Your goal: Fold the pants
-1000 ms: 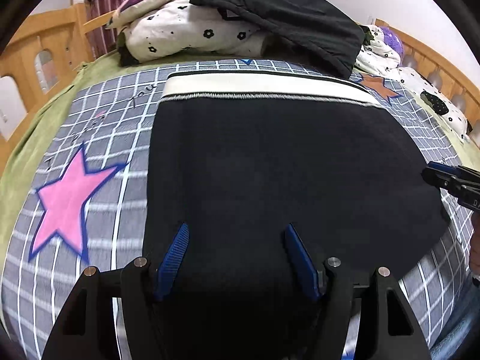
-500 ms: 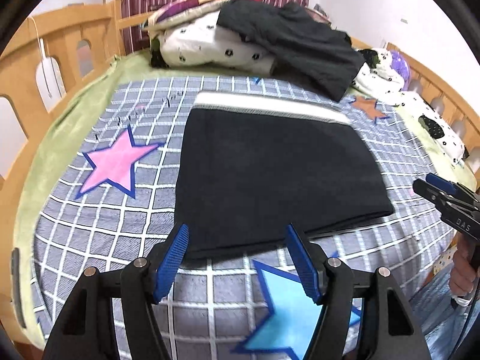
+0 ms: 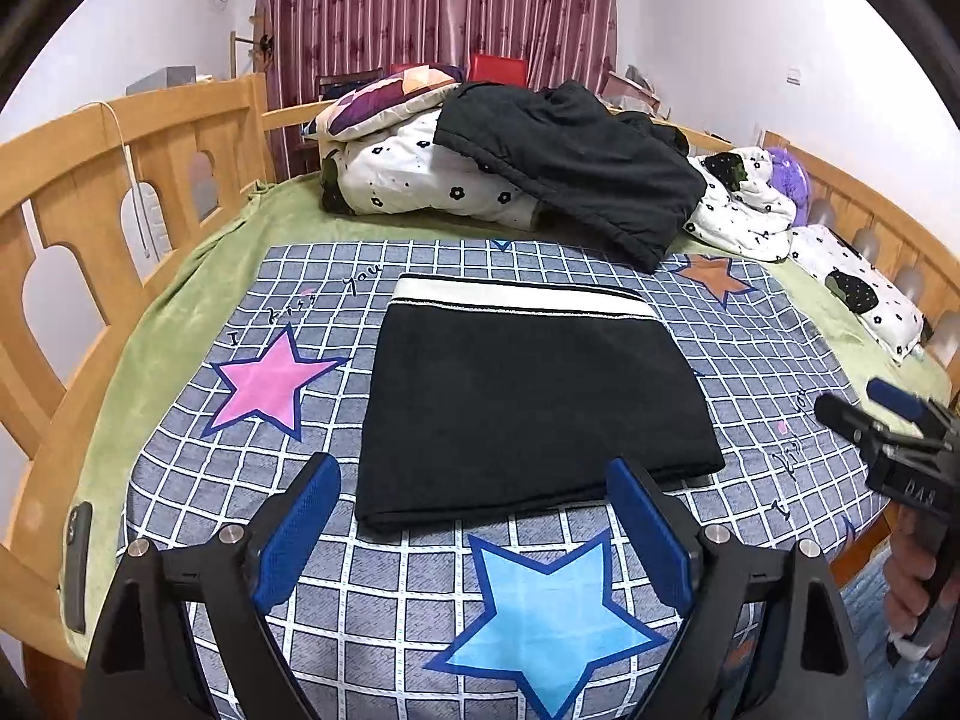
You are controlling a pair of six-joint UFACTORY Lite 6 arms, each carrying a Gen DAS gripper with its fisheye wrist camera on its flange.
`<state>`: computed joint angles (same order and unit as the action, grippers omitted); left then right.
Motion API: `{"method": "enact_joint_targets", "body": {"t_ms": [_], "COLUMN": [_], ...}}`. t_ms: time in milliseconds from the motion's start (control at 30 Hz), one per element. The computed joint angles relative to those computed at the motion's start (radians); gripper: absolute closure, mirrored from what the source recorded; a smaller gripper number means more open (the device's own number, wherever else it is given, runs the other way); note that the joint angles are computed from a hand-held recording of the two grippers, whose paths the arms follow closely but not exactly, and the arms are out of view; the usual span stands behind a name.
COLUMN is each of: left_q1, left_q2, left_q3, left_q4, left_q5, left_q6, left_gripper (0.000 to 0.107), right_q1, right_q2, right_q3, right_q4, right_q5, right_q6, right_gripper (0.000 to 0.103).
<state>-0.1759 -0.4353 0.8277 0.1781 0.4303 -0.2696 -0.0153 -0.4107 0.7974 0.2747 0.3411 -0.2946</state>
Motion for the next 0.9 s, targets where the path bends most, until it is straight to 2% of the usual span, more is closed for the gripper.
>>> {"method": "enact_joint_targets", "body": {"t_ms": [200, 400, 533, 700, 900], "left_q1": [-0.055, -0.101, -0.112, -0.142, -0.143], "left_q2": [-0.009, -0.019, -0.034, -0.048, -0.052], "left_q3": [-0.011, -0.034, -0.043, -0.052, -0.055], "left_q4": [0.15, 0.255, 0.258, 0.319, 0.315], "left_q5": [0.005, 0.02, 0.03, 0.045, 0.049], "left_q6": [-0.168, -0.276, -0.287, -0.349, -0.351], "left_gripper": [0.017, 0.017, 0.017, 0.017, 0.017], "right_q1": [0.044, 0.052, 0.046, 0.071, 0.089], "right_q2": [-0.027, -0.065, -0.074, -0.088, -0.097], "right_q3": [-0.011, -0.029, -0.035, -0.045, -0.049], "right_q4": [-0.177, -0.212, -0.187, -0.256, -0.306], "right_q5": [0.007, 0.015, 0.03, 0.031, 0.034], "right_q6": [0.172, 0.211, 0.198, 0.272, 0.318], "right_gripper": [0.005, 0.005, 0.005, 0.005, 0.005]}}
